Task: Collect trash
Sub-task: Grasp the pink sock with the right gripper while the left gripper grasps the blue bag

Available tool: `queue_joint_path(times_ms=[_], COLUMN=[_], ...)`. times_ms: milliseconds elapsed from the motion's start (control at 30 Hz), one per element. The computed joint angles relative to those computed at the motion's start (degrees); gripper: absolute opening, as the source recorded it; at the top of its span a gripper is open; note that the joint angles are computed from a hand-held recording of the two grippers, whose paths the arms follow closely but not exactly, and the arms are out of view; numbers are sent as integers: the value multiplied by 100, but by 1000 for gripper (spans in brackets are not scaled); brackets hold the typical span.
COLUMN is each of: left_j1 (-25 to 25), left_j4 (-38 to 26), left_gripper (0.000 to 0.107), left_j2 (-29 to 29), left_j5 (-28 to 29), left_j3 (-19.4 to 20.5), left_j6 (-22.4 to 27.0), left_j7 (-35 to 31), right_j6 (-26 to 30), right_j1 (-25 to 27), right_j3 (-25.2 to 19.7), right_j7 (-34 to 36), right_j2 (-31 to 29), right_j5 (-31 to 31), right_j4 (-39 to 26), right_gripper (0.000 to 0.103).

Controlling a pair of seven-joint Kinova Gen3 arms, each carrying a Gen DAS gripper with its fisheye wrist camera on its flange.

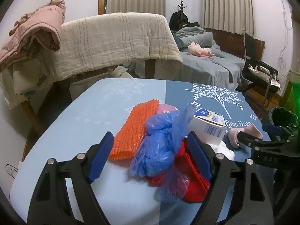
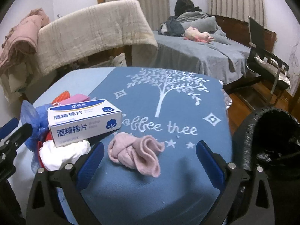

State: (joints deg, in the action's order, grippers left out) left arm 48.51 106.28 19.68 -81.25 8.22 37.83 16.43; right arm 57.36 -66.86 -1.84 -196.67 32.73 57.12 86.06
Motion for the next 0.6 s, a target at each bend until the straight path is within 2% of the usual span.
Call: queue_joint_path(times_ms=[133, 200, 400, 467, 600], left_j1=[-66, -75, -58, -28, 52], left_j4=[-63, -111, -236, -273, -311], left_gripper=[74, 70, 51, 39, 32], left_j2=[55, 91, 160, 176, 193], left_j5=[48, 116, 421, 506, 606], left_j3=[-20, -35, -154, -200, -297], left_j6=[-140, -194, -391, -415, -454], left_j7=[-98, -217, -553, -665, -826], right_j6=[-137, -272, -743, -754, -621], right_j1=[184, 226, 266, 228, 119], right_j3=[-85, -66, 21, 39, 111], right_j7=[529, 652, 802, 947, 1105], right_j2=[106, 107, 32, 51, 125], right_j5=[-304, -404, -555, -568, -602], right_j4=[-198, -201, -51, -91, -225], right_gripper=[88, 80, 56, 47, 43])
